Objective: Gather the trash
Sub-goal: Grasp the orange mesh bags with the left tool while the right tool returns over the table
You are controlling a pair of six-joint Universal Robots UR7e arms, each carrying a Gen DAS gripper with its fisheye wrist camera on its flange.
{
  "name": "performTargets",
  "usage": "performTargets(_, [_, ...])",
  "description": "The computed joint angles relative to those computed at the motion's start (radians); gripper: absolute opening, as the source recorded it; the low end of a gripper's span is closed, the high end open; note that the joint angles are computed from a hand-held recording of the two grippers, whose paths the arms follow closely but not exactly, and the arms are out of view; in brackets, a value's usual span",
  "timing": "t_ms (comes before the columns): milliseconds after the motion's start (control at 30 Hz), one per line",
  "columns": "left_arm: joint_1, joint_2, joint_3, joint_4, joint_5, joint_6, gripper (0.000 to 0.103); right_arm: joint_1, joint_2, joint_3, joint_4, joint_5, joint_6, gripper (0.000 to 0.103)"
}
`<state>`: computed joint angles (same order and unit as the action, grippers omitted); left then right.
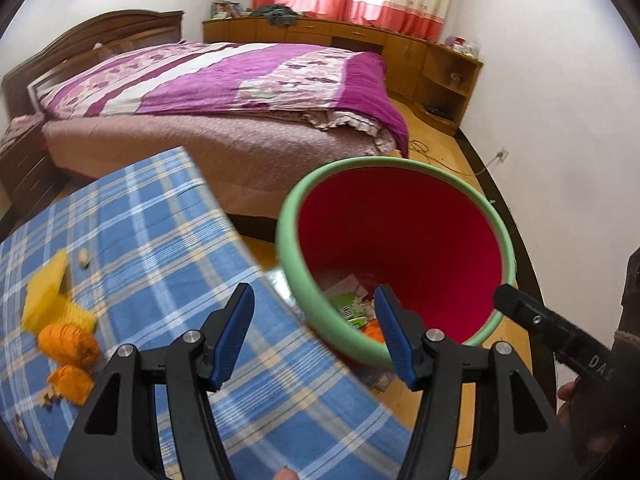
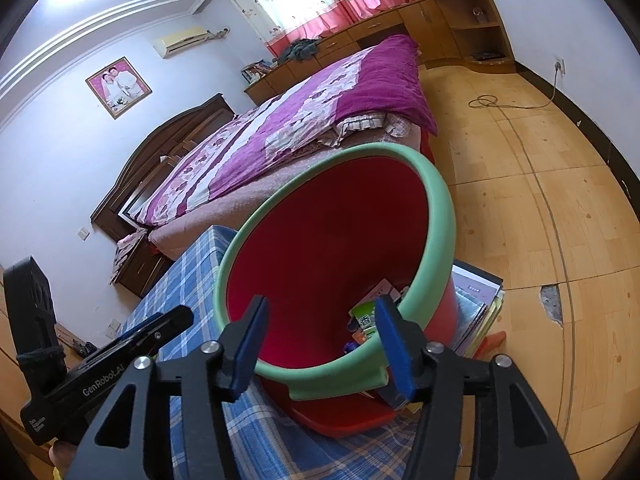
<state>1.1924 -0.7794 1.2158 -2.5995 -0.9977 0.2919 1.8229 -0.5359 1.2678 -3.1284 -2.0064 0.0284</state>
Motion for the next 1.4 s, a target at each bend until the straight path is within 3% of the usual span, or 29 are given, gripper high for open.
performTargets(433, [0.038,-0.076,0.050,-0.036,0.050,-0.078,0.062,0.026,0.017,-0.016,0.026,-0.006,-0.006,0.070])
performTargets(667, [0.049,-0.093,0.068,-0.103,0.141,-0.057,0.062,0.035,0.030,-0.031,0.049,-0.007,-0.013,0.073])
performTargets(833, [0.065,-0.090,0.059,-0.119,0.203,-0.062,0.063,0.038,0.040,-0.044,0.068,-0.008,-0.015,0.076])
performTargets(1400, [0.116,-0.045,-0.021,-0.096,0.288,-0.095,0.063,0.044,0.065,-0.084,0.120,-0.028,-0.004,0.076])
